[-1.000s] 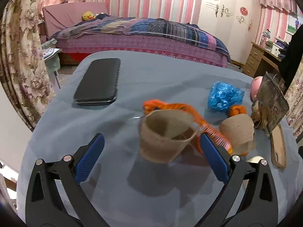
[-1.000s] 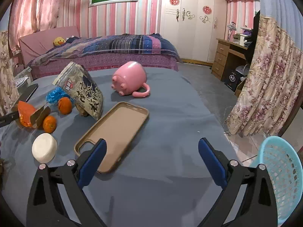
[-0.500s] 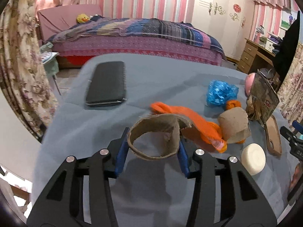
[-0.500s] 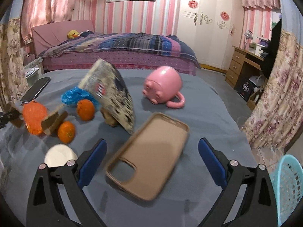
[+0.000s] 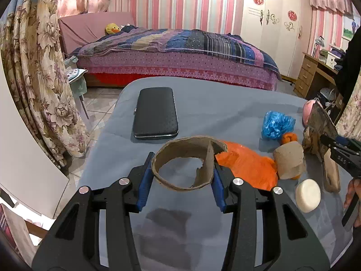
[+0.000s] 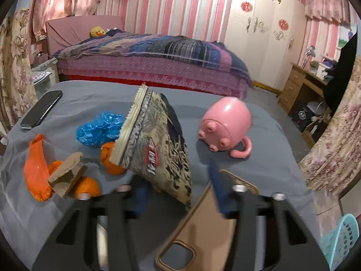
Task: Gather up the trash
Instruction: 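Grasp the printed snack bag with the right tool and lift it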
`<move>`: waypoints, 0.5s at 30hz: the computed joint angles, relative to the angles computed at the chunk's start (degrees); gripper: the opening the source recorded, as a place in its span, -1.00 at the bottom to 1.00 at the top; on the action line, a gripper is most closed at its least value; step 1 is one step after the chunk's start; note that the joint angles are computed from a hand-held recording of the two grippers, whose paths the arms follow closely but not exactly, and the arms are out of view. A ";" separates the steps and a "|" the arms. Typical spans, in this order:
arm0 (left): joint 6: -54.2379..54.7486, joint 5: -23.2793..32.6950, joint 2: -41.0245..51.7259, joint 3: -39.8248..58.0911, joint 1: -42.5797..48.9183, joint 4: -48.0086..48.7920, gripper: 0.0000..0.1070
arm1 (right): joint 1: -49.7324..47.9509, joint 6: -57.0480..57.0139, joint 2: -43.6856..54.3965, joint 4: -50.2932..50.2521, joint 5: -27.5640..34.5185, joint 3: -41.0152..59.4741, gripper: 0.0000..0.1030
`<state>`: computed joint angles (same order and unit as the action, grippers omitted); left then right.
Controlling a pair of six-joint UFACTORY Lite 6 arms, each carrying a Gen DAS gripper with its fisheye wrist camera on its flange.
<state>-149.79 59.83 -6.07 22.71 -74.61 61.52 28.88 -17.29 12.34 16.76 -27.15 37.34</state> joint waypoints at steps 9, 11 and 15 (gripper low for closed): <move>1.39 2.82 0.77 4.76 -2.00 -0.12 -0.16 | -2.85 3.29 -4.36 -8.09 1.79 -1.92 -0.93; 2.00 3.25 1.56 6.22 -2.42 -0.28 -0.16 | -4.18 5.05 -7.87 -11.12 2.42 -4.21 -0.94; 3.81 4.34 4.37 10.72 -3.50 -0.62 -0.16 | -9.19 12.03 -18.14 -22.11 4.81 -10.69 -0.94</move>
